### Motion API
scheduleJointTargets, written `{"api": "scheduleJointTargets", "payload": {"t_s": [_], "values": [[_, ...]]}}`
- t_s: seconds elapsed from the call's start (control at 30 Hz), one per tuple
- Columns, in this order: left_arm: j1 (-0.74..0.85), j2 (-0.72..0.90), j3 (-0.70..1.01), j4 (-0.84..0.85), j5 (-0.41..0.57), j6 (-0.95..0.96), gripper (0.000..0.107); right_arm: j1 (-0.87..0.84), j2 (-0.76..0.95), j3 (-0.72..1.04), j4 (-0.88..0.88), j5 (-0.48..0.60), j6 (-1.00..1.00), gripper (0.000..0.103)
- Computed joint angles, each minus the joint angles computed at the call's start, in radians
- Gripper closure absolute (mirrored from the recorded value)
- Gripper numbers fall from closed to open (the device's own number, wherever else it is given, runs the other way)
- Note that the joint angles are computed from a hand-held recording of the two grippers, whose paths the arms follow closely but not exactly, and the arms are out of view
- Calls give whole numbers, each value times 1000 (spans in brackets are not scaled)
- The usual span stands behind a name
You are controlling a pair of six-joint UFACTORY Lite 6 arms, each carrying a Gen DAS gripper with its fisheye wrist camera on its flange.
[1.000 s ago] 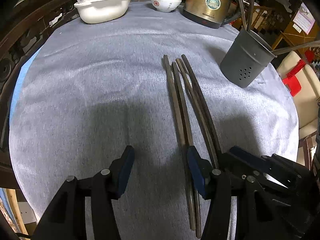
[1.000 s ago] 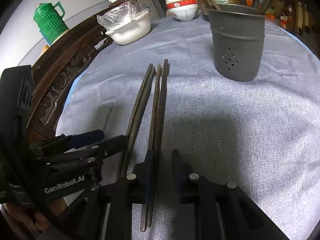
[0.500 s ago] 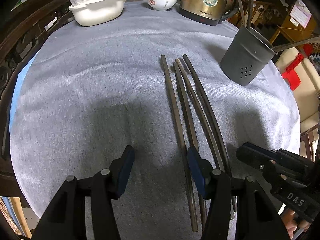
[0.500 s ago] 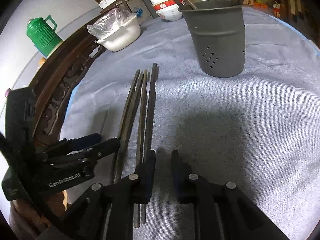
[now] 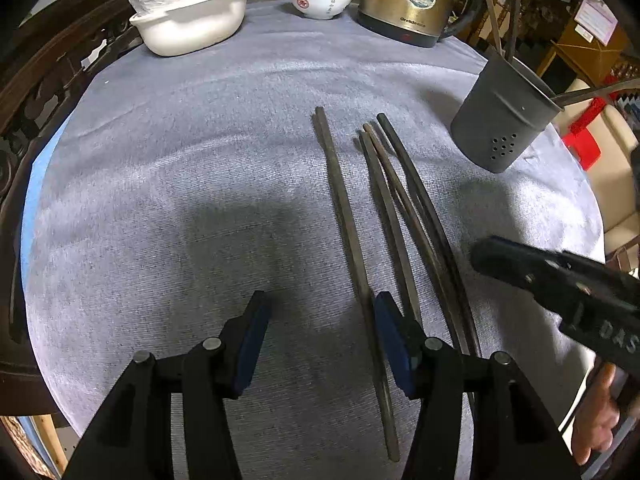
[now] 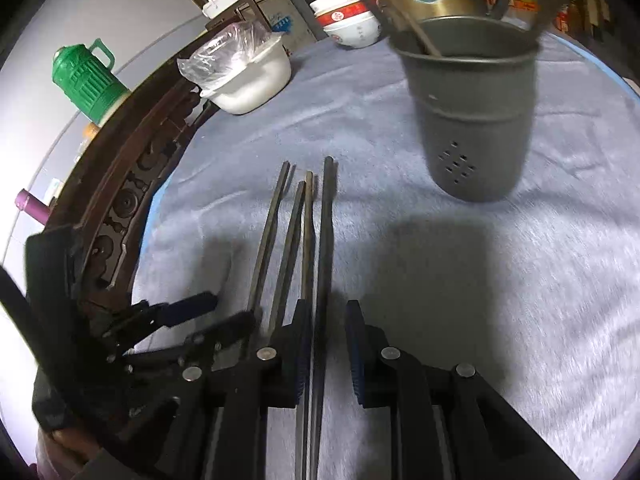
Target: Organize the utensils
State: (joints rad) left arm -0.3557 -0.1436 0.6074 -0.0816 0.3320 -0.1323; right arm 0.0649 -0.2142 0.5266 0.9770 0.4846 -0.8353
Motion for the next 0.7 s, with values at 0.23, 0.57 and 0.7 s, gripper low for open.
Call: {"api": "scheduleJointTargets", "payload": {"t_s": [0.23,0.57,0.7], "values": [[29,-49,-40,-91,2,151,54,86,166,102,-40,-78,77,82],[33,-100,-68,-139,10,232,63,128,184,121,-210,-122,226,87],[25,-127,-90,-135,8,245,65,119,170,114,-246,-113,250,87]]}}
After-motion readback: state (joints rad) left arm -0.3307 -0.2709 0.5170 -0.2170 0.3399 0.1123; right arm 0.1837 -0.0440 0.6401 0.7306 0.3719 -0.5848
